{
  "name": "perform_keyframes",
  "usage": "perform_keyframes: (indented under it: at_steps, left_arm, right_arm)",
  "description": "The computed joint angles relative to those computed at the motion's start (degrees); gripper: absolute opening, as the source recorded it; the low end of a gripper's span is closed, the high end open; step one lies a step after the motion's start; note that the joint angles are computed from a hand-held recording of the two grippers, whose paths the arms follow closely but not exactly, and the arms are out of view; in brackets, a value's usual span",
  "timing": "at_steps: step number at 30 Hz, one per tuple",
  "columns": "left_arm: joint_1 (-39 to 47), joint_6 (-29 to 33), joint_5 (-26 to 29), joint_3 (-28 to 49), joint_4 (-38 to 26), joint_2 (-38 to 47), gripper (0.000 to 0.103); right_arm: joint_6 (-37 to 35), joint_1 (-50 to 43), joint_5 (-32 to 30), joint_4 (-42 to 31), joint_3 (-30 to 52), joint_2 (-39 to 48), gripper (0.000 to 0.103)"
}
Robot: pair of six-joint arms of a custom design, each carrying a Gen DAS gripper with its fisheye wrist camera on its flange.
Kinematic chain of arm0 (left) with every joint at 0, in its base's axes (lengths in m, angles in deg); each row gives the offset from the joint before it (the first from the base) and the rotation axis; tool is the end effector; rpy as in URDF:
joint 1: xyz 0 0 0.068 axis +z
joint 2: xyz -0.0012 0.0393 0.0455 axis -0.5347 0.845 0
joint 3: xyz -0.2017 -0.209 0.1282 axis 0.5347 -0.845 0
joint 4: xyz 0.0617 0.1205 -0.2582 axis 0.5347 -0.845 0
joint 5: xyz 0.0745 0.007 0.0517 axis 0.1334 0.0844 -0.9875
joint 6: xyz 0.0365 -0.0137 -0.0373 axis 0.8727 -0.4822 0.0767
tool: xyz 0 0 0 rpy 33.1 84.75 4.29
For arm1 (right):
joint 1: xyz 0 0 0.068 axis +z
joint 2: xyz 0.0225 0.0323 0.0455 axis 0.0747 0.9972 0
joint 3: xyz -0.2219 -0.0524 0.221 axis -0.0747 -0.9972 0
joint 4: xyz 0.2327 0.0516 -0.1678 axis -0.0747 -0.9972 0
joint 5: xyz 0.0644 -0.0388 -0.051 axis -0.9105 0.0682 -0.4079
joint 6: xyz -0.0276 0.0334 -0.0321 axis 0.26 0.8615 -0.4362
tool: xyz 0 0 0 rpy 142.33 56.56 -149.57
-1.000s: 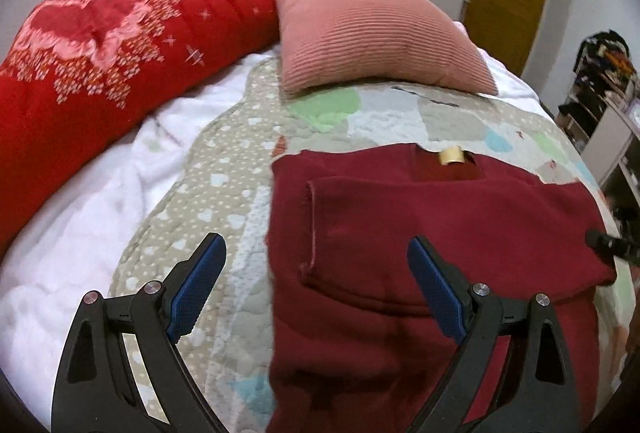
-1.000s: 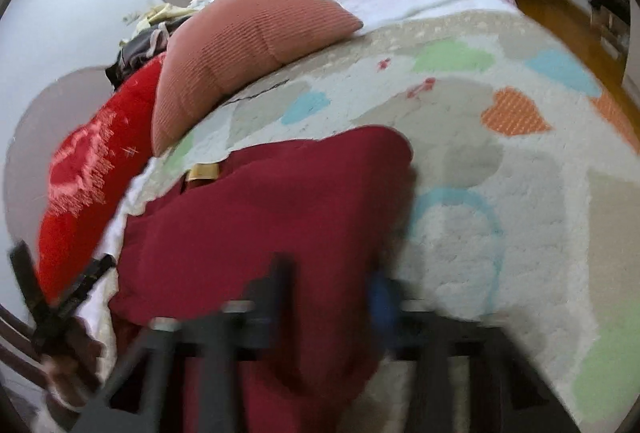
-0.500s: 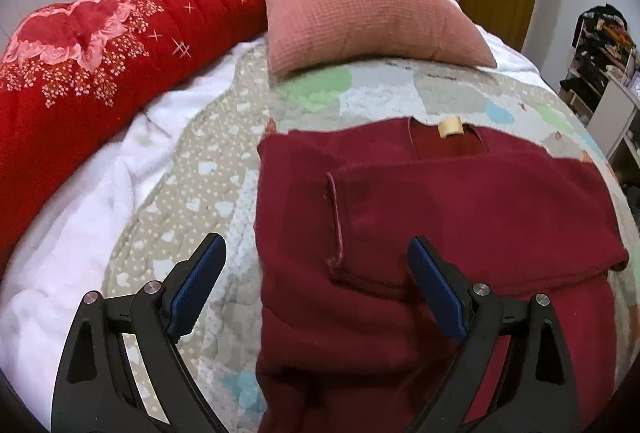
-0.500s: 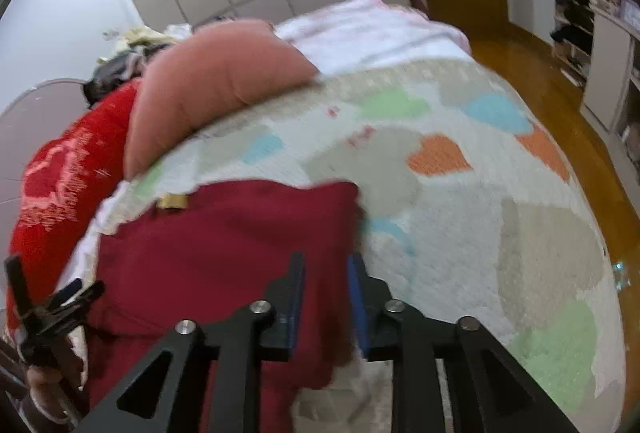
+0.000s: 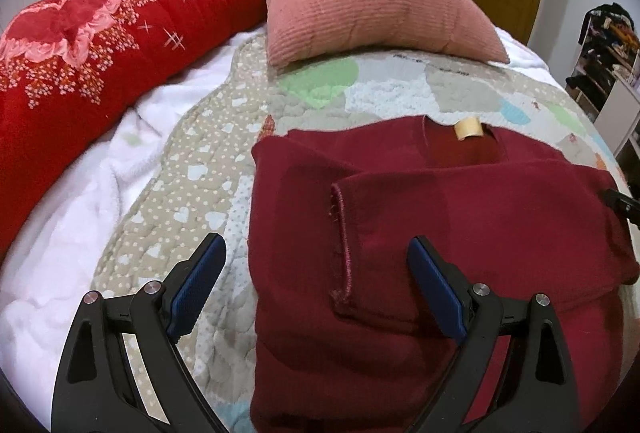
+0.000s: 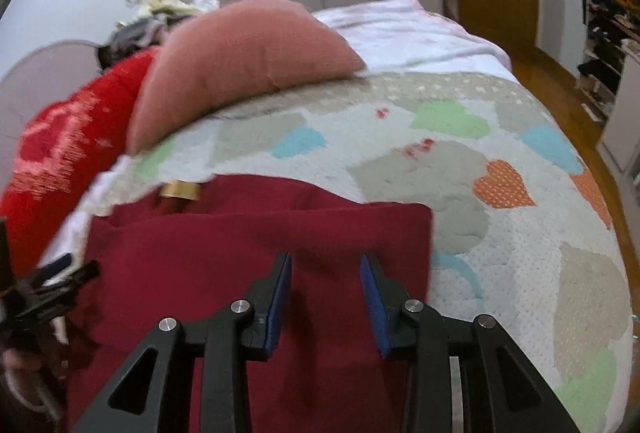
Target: Fold small clothes
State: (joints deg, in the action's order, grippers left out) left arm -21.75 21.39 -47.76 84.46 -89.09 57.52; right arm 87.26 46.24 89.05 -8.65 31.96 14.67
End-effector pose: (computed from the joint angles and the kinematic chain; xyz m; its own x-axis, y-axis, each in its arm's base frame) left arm 0.2598 0.0403 0.1561 -0.7665 0.1350 -0.6279 0.1784 0.9839 -0.0062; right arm 0.1527 0.1150 0.2012 -0.7264 0.2070 -0.6553 0.1702 0.9780 0.1203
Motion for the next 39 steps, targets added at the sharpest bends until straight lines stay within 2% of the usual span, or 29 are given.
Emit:
perform_keyframes:
  at_steps: [4,8,11,15,22,24,25,26,30,32,34,37,39]
  left_arm:
    - [0.4,-0.2,1.2,1.7,-0.7,3.8,0.092]
    - [2.8,-1.2,5.6,5.0,-3.5,8.3,0.094]
    - [3.7,-1.4,7.5,5.6,-3.5,9.4,0.094]
    - [3.6,-1.8,7.4,4.6,-2.5,8.6,0.094]
    - [4.7,-1.8,8.9,3.3,-0.7,8.3,0.094]
    - [5.1,-1.7,9.8,3.6,-1.0,8.7,0.094]
    - [5.7,-1.7,10.9,3.8,-1.4,8.9,0.094]
    - [6.5,-1.6,12.5,4.1,-1.8,9.0,0.094]
    - [12.8,-0.5,23.8,5.3,-4.6,10.2,0.094]
    - [17.6,1.4,32.1,7.2,-8.1,12.7,0.094]
    - [21.2,3.6,36.6,9.7,-12.4,15.2,0.094]
    - [22.9,3.3,37.3,11.1,-13.3,16.0,0.094]
    - [23.1,4.0,37.8,12.4,-15.0,17.0,0.094]
  right_arm:
    - [-3.7,-4.5,-2.6,4.8,-1.9,2.1,0.034]
    - [-5.6,-6.9,-3.4,9.3,-3.1,5.2,0.034]
    - [-5.4,-8.1,-4.8,9.3,-3.0,4.6,0.034]
    - [-2.6,-6.5,-5.1,4.8,-2.4,1.2,0.034]
    - [9.1,10.8,5.9,-7.2,-3.1,-9.1,0.034]
    - [11.1,11.2,4.5,-7.5,-4.8,-7.9,0.034]
    - [10.4,8.8,0.8,-5.8,-6.3,-5.5,0.035]
    - [10.4,8.8,0.9,-4.3,-7.4,-5.7,0.034]
    - [16.2,13.3,5.0,-9.3,-2.8,-4.6,0.034]
    - [15.8,17.7,7.5,-8.3,0.1,-2.9,0.035]
    - [12.8,21.5,8.8,-5.0,3.5,1.4,0.035]
    - [4.2,24.1,7.7,3.4,8.9,10.6,0.043]
    - [-1.0,24.0,5.5,8.3,12.5,17.6,0.044]
